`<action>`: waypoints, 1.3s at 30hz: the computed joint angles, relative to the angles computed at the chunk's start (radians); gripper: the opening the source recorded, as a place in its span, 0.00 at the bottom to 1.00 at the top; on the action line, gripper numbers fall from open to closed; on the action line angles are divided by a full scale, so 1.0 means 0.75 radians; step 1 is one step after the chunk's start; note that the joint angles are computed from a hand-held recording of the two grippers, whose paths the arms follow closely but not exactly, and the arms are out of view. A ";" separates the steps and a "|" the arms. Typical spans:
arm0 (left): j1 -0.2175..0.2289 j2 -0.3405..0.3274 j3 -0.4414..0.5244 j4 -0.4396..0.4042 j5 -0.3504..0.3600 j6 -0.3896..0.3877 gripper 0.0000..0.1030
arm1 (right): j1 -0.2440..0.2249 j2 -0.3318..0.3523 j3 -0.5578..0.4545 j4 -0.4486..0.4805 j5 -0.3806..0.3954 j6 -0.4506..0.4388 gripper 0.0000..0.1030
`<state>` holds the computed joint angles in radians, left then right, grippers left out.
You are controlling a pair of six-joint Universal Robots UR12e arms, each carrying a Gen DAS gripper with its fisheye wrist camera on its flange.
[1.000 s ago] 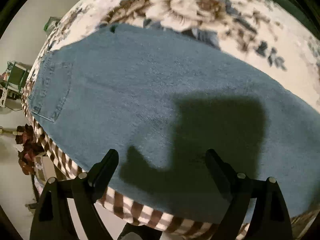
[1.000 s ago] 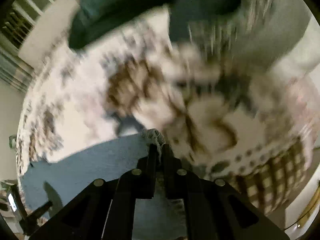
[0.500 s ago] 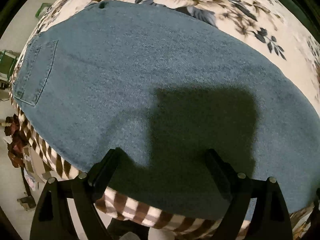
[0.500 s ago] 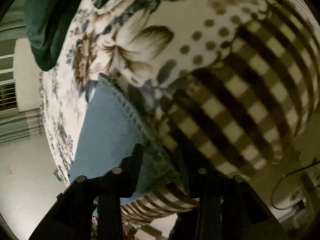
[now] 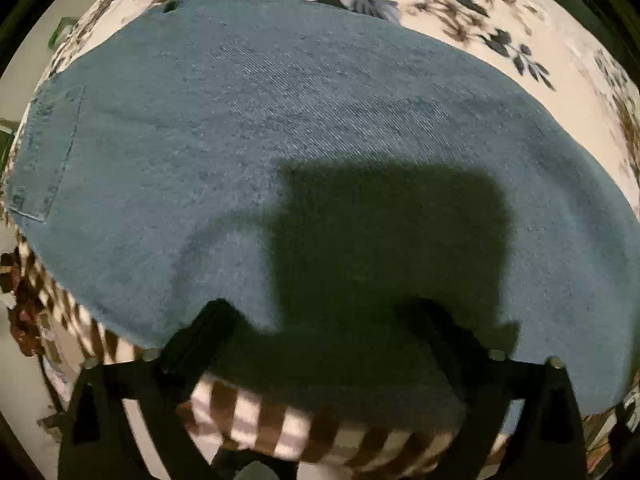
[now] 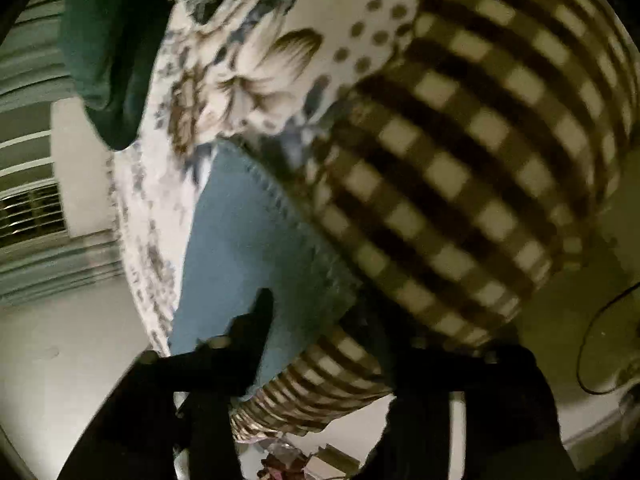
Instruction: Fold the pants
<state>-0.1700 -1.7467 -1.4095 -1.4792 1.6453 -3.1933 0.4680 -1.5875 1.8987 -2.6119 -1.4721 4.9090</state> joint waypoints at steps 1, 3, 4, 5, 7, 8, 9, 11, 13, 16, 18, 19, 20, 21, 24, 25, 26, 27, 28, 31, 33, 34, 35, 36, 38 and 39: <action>0.004 0.001 -0.009 0.009 -0.019 -0.001 1.00 | 0.002 0.014 0.007 -0.046 0.020 0.002 0.51; 0.013 0.004 -0.017 0.020 -0.052 -0.005 1.00 | 0.012 0.053 0.037 -0.190 0.023 0.064 0.51; 0.014 0.004 -0.020 0.025 -0.059 -0.003 1.00 | 0.020 0.077 0.046 -0.263 -0.002 0.085 0.51; 0.011 0.007 -0.026 0.034 -0.060 0.000 1.00 | 0.028 0.092 0.049 -0.298 -0.042 0.097 0.51; 0.019 0.020 -0.044 0.056 -0.063 0.016 1.00 | 0.059 0.136 0.043 -0.448 -0.221 0.100 0.48; 0.020 0.019 -0.046 0.061 -0.066 0.015 1.00 | 0.064 0.159 0.035 -0.495 -0.258 0.094 0.48; 0.018 0.022 -0.051 0.066 -0.066 0.008 1.00 | 0.065 0.176 0.028 -0.530 -0.277 0.095 0.48; 0.020 0.019 -0.049 0.067 -0.061 0.004 1.00 | 0.060 0.218 0.008 -0.567 -0.283 0.088 0.47; 0.036 0.007 -0.030 0.041 -0.067 0.024 1.00 | 0.062 0.237 -0.012 -0.541 -0.299 0.100 0.18; 0.040 -0.029 0.048 -0.021 -0.092 0.021 1.00 | 0.061 0.237 -0.061 -0.399 -0.322 0.132 0.10; 0.045 -0.027 0.067 -0.006 -0.088 0.027 1.00 | 0.067 0.228 -0.128 -0.269 -0.354 0.083 0.09; 0.045 -0.024 0.077 -0.007 -0.067 0.033 1.00 | 0.069 0.226 -0.166 -0.211 -0.368 0.047 0.09; 0.051 -0.019 0.086 0.002 -0.065 0.038 1.00 | 0.070 0.213 -0.219 -0.116 -0.377 -0.011 0.09; 0.060 -0.013 0.095 0.007 -0.074 0.045 1.00 | 0.071 0.217 -0.266 -0.059 -0.385 -0.059 0.09; 0.083 0.002 0.124 0.011 -0.054 0.076 1.00 | 0.087 0.264 -0.478 0.180 -0.415 -0.204 0.09; 0.089 0.008 0.129 0.023 -0.027 0.096 1.00 | 0.095 0.288 -0.545 0.240 -0.426 -0.235 0.09; 0.102 0.016 0.133 0.044 -0.006 0.127 1.00 | 0.108 0.307 -0.612 0.306 -0.440 -0.270 0.09; 0.114 0.024 0.133 0.056 -0.001 0.144 1.00 | 0.118 0.347 -0.703 0.368 -0.452 -0.310 0.09; 0.134 0.028 0.137 0.064 0.001 0.163 1.00 | 0.129 0.380 -0.776 0.420 -0.462 -0.335 0.09; 0.188 0.038 0.122 0.103 -0.001 0.196 1.00 | 0.162 0.512 -1.034 0.571 -0.479 -0.421 0.09; 0.219 0.032 0.139 0.123 -0.002 0.209 1.00 | 0.182 0.620 -1.217 0.651 -0.467 -0.489 0.09; 0.235 0.027 0.147 0.135 0.001 0.219 1.00 | 0.192 0.665 -1.286 0.679 -0.456 -0.510 0.09; 0.253 0.024 0.151 0.146 0.005 0.223 1.00 | 0.202 0.715 -1.365 0.711 -0.441 -0.532 0.09; 0.272 0.026 0.151 0.153 0.004 0.225 1.00 | 0.210 0.786 -1.475 0.758 -0.412 -0.565 0.09; 0.313 0.014 0.162 0.160 0.008 0.219 1.00 | 0.224 0.907 -1.660 0.840 -0.365 -0.605 0.09; 0.334 0.013 0.163 0.160 0.011 0.211 1.00 | 0.233 0.985 -1.778 0.896 -0.334 -0.632 0.09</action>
